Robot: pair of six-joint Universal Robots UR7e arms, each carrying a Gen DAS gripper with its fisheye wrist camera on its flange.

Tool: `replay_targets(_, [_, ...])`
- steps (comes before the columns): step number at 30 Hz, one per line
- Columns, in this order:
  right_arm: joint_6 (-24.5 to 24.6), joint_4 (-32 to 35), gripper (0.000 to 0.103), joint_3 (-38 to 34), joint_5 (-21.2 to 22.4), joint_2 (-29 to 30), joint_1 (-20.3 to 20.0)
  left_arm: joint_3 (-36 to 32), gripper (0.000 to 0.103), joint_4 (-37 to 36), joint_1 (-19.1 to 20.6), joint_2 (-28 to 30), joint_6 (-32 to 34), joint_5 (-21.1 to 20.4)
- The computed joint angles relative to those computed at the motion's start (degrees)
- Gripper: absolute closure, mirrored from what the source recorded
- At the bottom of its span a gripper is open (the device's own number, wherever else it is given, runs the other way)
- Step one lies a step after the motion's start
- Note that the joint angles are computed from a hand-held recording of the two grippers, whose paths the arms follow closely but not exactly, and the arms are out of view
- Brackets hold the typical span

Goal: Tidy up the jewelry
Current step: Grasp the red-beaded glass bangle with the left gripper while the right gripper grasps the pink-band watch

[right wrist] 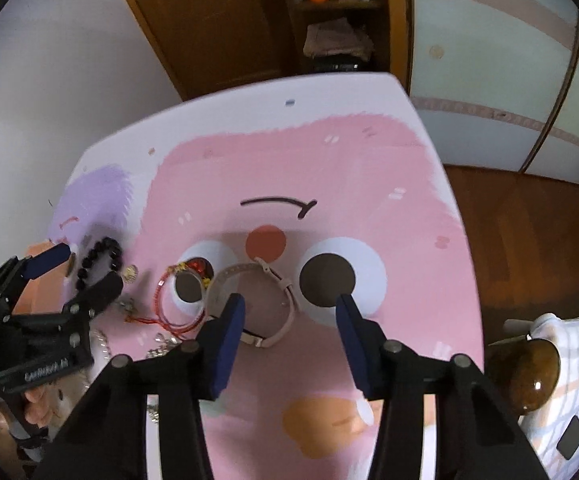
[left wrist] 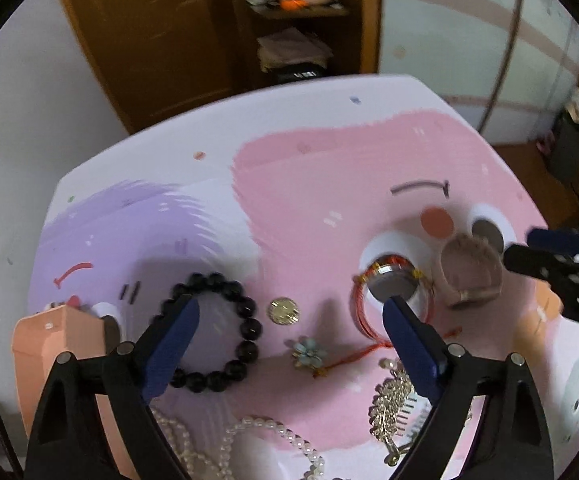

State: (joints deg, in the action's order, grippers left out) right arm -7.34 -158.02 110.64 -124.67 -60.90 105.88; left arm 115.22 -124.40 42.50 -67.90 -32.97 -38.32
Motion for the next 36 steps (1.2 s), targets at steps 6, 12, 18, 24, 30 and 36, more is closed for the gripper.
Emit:
replay_targets(6, [0.00, 3.66, 0.055, -2.25, -0.93, 2.89, -1.03, -0.85, 0.011, -0.52, 1.33, 1.72, 2.09, -2.80])
replay_targets(12, [-1.49, 3.27, 0.056, -3.54, -3.00, 4.90, -0.93, -2.37, 0.018, -0.35, 3.12, 2.77, 3.07, -5.93])
replay_targets(18, [-4.77, 0.19, 0.094, -2.45, -5.90, 5.53, -0.23, -3.90, 0.031, -0.92, 4.45, 4.45, 5.19, -7.62])
replay_targets(24, [-3.39, -1.25, 0.094, 0.22, -3.84, 3.05, -1.12, -6.21, 0.042, -0.21, 5.56, 6.56, 6.93, -7.29])
replay_targets(30, [-2.38, -2.06, 0.094, 2.18, -2.64, 1.65, -1.33, -8.70, 0.062, 0.54, 5.83, 8.34, 9.20, -8.33])
replay_targets(36, [-2.03, -1.78, 0.094, 2.34, -2.31, 1.15, -1.19, -12.48, 0.068, 7.61, 5.96, 9.76, 7.79, -10.21])
